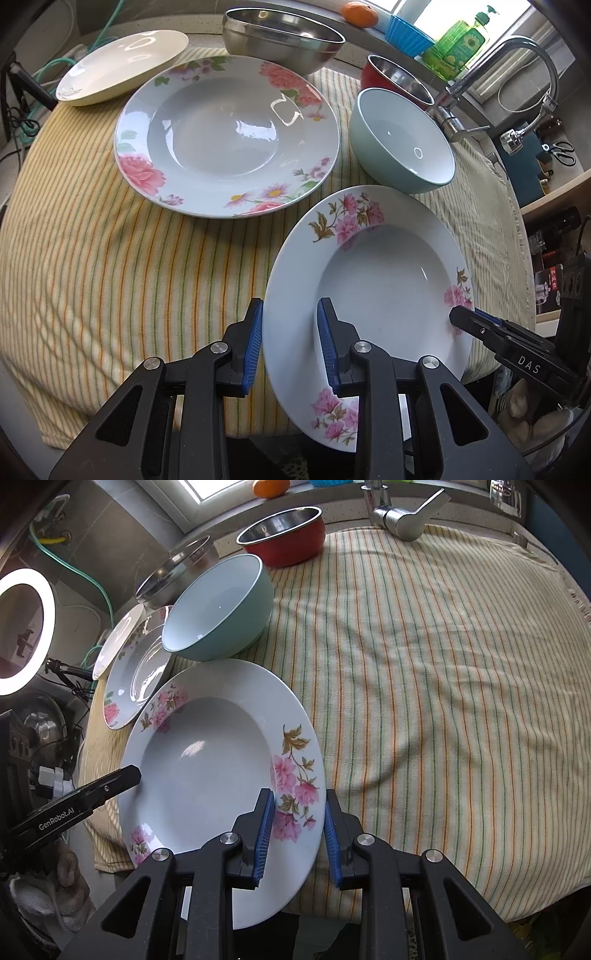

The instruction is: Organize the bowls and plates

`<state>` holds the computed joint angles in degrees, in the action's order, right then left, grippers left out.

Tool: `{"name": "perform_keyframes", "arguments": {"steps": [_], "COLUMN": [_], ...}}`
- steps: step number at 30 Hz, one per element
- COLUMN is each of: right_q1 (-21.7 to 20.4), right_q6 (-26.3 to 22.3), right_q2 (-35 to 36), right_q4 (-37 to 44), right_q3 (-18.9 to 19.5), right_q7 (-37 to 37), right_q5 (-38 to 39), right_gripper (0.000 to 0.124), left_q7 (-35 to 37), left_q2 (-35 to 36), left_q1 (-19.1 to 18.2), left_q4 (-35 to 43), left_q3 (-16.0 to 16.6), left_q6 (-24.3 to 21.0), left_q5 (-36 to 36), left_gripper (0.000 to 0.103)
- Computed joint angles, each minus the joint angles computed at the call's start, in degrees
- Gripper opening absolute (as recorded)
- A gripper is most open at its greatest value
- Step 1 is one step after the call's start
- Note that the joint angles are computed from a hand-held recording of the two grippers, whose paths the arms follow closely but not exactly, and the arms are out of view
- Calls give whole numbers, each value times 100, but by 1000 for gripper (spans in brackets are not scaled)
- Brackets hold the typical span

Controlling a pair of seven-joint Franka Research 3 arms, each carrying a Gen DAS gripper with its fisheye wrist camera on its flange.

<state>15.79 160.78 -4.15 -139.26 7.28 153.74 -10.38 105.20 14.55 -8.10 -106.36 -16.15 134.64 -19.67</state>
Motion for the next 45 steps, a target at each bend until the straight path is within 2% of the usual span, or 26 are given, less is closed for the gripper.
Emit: {"name": "perform_keyframes", "arguments": {"steps": [18, 22, 31, 43, 45], "right_q1": [28, 47, 73, -97, -120], "right_q6": [-62, -231, -241, -740, -668], "right_q2": [87, 136, 109, -263, -298], "right_q4": [91, 197, 194, 324, 345], "right_q3": [-49, -41, -66, 135, 157], "right_q7": [23, 81, 5, 820, 917], "right_q5": [-165, -306, -126, -1172, -1247], "right_gripper": [25, 27, 30, 32, 32], "left_q7": [216, 244, 374, 611, 620], "left_q2": [76, 108, 85, -77, -75], "left_q1": [7, -6, 36, 201, 239], "left_q4": [18, 60, 95, 146, 193], "left_q3": [-44, -44, -48, 68, 101], "left_q6": [48, 14, -87, -150, -166], "left_q5": [55, 92, 31, -224, -253], "left_gripper": [27, 27, 27, 28, 28]}}
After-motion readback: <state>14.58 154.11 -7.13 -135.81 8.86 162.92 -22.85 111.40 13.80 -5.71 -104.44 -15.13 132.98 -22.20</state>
